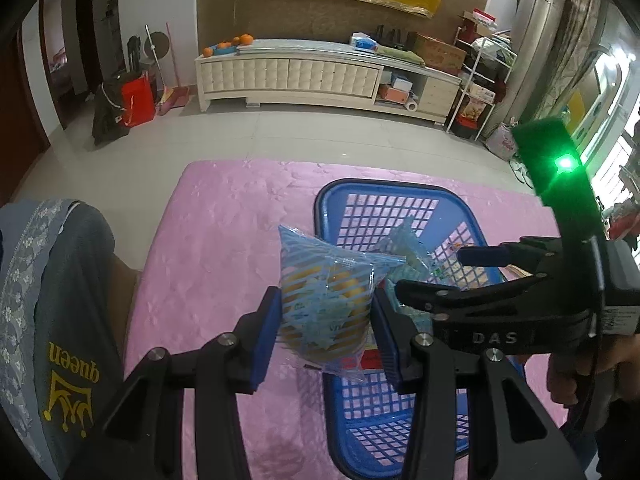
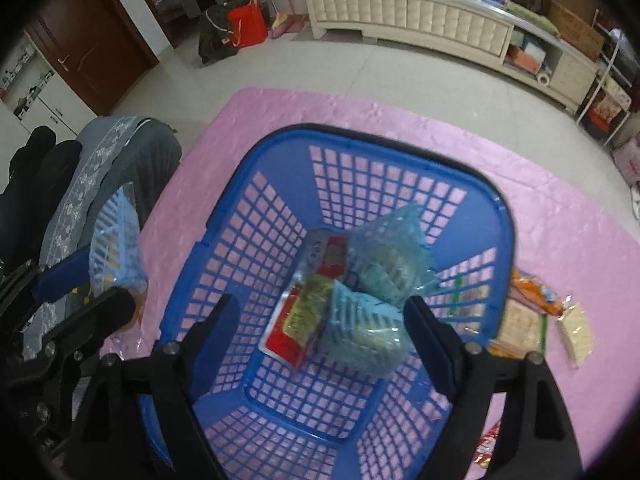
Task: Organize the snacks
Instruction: 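Open the right gripper to drop the red pouch into the basket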
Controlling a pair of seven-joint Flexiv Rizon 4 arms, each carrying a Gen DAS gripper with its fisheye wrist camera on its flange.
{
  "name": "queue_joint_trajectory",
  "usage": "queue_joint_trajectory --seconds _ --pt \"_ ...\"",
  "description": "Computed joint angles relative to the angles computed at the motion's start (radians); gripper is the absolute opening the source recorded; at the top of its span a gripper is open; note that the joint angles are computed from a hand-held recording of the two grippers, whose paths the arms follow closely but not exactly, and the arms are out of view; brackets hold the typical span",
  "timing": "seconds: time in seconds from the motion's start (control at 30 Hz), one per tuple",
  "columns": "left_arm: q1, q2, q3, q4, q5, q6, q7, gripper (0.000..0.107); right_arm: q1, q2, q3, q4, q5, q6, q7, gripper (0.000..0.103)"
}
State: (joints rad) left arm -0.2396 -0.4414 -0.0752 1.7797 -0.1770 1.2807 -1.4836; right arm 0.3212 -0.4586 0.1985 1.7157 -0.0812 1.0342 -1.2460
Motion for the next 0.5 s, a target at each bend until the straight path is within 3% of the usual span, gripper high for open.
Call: queue_joint_trajectory --seconds 0.5 --pt "-0.041 -0.04 -0.019 -0.082 0.009 -0.046 -0.006 0.042 -0.062 0.108 -0.022 0.126 0.011 0.076 0.009 0.087"
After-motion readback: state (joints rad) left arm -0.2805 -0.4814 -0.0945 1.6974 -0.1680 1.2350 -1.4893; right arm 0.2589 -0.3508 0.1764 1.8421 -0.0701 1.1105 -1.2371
